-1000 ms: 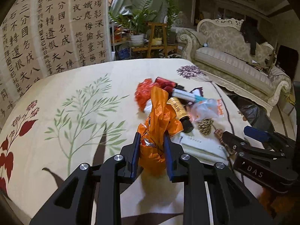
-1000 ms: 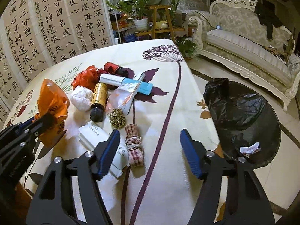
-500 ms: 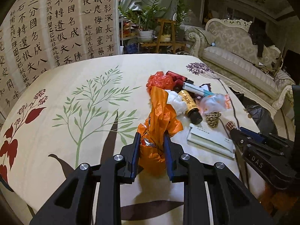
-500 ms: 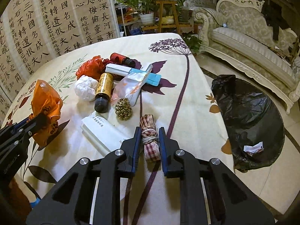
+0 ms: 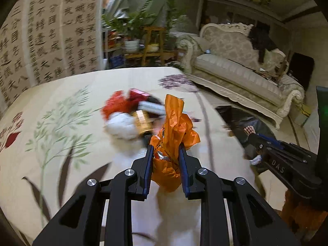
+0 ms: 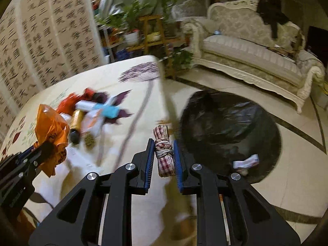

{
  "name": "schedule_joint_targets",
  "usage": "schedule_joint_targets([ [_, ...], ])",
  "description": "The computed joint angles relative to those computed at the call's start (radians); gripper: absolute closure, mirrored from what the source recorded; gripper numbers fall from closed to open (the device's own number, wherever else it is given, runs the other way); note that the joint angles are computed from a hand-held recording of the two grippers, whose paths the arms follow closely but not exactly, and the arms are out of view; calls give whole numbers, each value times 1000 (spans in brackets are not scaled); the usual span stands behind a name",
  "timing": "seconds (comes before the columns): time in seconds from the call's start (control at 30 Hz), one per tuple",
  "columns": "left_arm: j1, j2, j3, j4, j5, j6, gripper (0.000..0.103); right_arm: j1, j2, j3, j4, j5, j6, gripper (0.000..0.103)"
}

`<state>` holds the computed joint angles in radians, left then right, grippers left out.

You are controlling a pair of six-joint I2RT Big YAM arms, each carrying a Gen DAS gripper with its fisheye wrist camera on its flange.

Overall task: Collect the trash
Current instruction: 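Carry the bag and twine bundle over the bin and open both grippers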

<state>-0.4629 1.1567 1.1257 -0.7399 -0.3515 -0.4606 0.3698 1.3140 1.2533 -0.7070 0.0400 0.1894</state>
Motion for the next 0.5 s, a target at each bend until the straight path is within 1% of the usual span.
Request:
schedule_joint_targets([
  [0.17, -44, 88, 71, 23, 26, 25, 78, -83, -11, -19, 23, 12, -1, 84],
  [0.3, -69, 155, 127, 32, 40, 43, 78, -132, -8, -30, 43, 16, -4, 84],
  [0.5, -100, 255, 211, 28, 56, 67, 78, -186, 14, -34, 69, 5, -9, 84],
])
